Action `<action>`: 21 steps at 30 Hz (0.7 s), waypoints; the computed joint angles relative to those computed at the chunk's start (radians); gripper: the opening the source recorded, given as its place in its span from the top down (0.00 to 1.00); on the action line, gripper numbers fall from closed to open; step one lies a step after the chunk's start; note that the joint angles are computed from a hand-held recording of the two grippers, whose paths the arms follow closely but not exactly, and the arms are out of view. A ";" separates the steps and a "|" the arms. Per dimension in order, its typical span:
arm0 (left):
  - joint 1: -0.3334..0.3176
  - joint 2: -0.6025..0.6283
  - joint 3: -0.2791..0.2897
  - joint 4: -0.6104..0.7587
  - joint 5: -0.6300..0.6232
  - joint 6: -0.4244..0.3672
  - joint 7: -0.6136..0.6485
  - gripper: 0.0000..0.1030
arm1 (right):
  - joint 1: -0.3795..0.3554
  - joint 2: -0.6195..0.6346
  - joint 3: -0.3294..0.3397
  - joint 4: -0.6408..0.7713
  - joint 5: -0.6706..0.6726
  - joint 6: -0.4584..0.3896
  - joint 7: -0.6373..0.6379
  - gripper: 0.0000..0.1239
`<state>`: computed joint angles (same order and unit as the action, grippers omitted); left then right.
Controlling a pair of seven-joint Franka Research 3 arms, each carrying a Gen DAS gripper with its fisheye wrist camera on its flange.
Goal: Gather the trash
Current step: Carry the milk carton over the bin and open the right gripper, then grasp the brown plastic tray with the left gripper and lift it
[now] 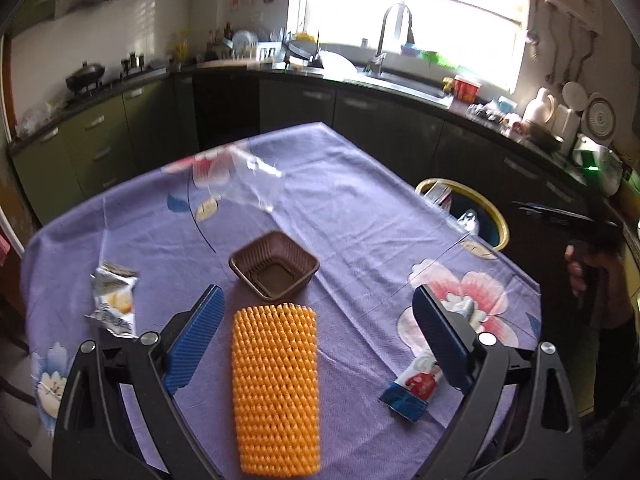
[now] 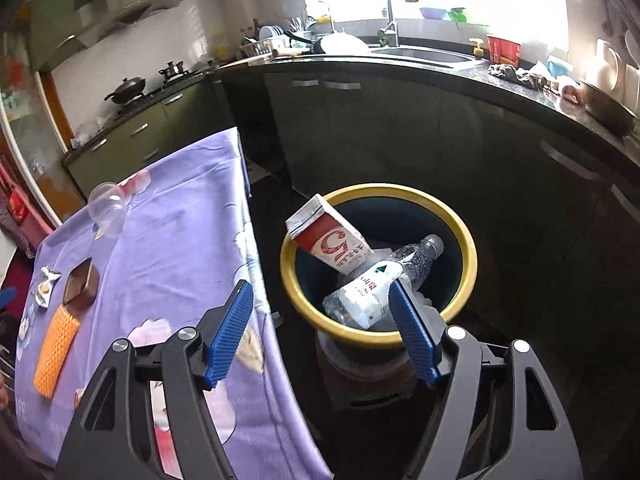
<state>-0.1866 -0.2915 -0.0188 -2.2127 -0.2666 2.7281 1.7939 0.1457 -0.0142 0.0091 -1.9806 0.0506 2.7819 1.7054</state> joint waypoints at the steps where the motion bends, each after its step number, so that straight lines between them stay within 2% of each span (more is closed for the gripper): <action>1: 0.010 0.024 -0.007 0.024 0.013 -0.020 -0.025 0.13 | 0.002 -0.008 0.001 -0.010 0.008 0.003 -0.012 0.42; 4: 0.043 0.095 -0.035 0.092 0.056 -0.065 -0.101 0.13 | 0.011 -0.010 0.005 -0.020 0.070 0.012 -0.075 0.42; 10: 0.097 0.221 -0.088 0.195 0.192 -0.071 -0.246 0.09 | 0.021 0.028 0.007 0.006 0.195 -0.002 -0.189 0.42; 12: 0.113 0.263 -0.098 0.243 0.262 -0.106 -0.318 0.09 | 0.022 0.038 0.007 0.012 0.210 -0.010 -0.203 0.42; 16: 0.133 0.328 -0.103 0.338 0.164 -0.217 -0.347 0.09 | 0.021 0.053 0.007 0.020 0.240 -0.012 -0.227 0.42; 21: 0.141 0.374 -0.116 0.398 0.198 -0.260 -0.460 0.09 | 0.017 0.089 0.012 0.049 0.313 -0.026 -0.285 0.42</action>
<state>-0.0459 0.0822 -0.1345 -1.8152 -0.0685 2.4678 1.3338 0.1628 0.0751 0.0207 -1.9311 0.3639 2.7558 1.4205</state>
